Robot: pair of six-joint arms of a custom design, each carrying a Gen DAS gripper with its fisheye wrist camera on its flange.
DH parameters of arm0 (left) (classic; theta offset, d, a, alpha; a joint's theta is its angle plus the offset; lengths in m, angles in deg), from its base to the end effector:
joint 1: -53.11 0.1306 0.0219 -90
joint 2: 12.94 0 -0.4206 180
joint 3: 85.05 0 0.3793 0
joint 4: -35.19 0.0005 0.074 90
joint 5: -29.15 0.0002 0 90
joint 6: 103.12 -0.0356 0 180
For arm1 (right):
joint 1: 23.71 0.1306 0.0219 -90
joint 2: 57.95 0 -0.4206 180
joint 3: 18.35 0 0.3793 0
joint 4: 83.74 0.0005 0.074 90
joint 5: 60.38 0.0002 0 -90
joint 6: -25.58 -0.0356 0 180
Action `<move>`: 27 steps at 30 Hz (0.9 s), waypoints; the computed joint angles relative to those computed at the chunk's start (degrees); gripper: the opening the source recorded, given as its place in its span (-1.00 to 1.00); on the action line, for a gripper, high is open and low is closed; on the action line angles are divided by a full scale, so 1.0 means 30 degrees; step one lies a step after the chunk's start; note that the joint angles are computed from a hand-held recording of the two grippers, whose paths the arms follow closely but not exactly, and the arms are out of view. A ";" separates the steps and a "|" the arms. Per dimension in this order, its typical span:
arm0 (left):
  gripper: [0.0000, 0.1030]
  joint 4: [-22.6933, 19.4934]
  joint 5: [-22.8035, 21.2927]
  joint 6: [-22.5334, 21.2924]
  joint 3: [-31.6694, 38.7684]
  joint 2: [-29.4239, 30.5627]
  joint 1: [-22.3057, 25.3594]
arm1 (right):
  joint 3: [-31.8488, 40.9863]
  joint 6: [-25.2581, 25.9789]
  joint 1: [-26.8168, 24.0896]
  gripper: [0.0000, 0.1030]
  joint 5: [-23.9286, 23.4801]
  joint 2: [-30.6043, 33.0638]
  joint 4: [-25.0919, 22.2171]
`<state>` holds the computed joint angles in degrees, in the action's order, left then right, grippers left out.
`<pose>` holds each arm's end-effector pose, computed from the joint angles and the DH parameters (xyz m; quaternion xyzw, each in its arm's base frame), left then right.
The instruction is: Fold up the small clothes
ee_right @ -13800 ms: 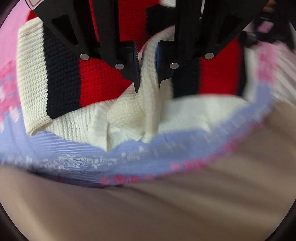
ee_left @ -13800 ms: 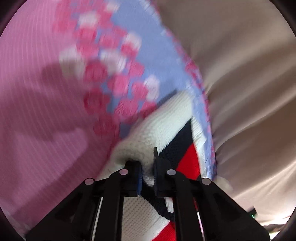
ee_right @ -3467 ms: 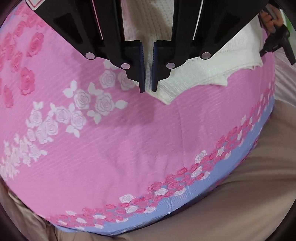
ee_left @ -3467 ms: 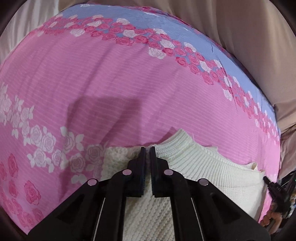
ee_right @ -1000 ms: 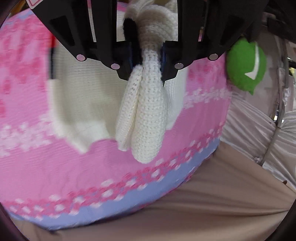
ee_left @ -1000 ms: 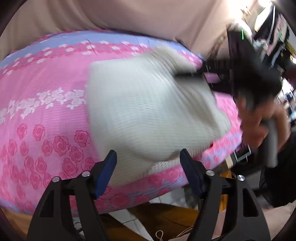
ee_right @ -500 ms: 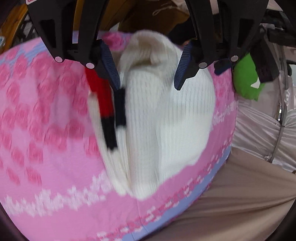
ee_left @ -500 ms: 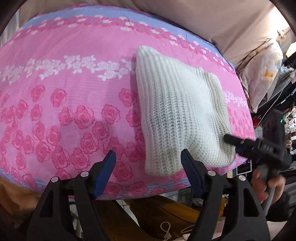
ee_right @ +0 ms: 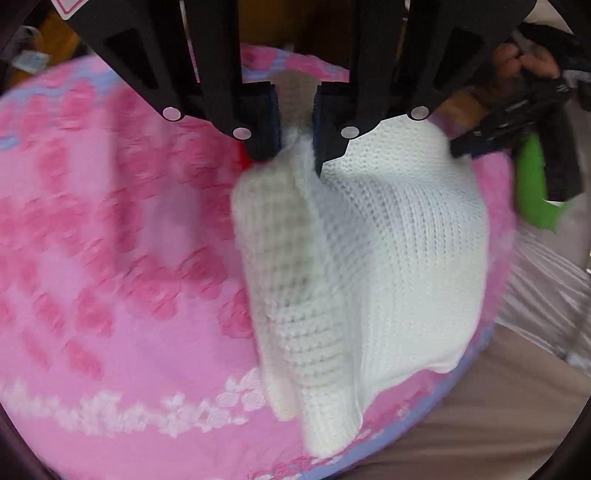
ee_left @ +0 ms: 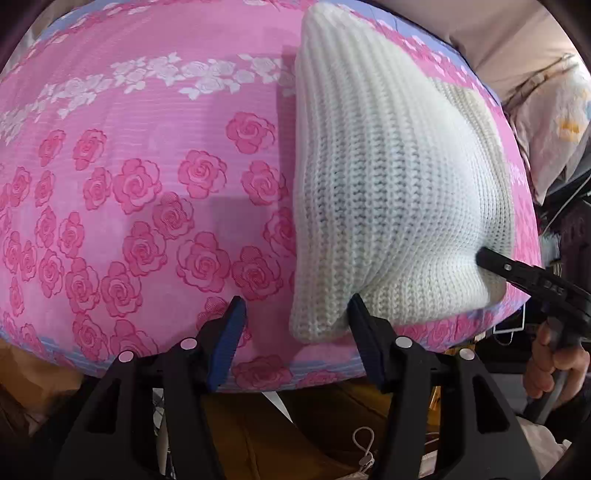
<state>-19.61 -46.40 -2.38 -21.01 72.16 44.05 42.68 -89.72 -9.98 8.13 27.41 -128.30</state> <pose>0.3602 -0.0669 0.3081 0.0010 0.9846 -0.1439 0.0988 0.3583 0.1004 0.2935 0.0634 0.9644 0.2329 0.1084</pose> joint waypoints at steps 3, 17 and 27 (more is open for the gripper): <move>0.05 0.0102 0.0512 -0.0043 0.0169 -0.0966 0.0226 | 0.0442 -0.0100 -0.0611 -0.45 -0.0729 -0.0844 -0.0636; 0.15 0.1380 -0.1277 0.0546 0.3409 0.2136 -0.0438 | 0.4911 0.1098 -0.0386 -0.71 0.0204 0.2765 -0.0327; 0.23 0.1657 -0.1414 0.0044 0.3236 0.2652 -0.0275 | 0.3976 0.0164 -0.1282 -0.67 0.0554 0.3108 0.0792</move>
<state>-14.64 -50.64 -2.24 -11.30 80.12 43.23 54.61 -89.23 -13.83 9.79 36.73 -125.92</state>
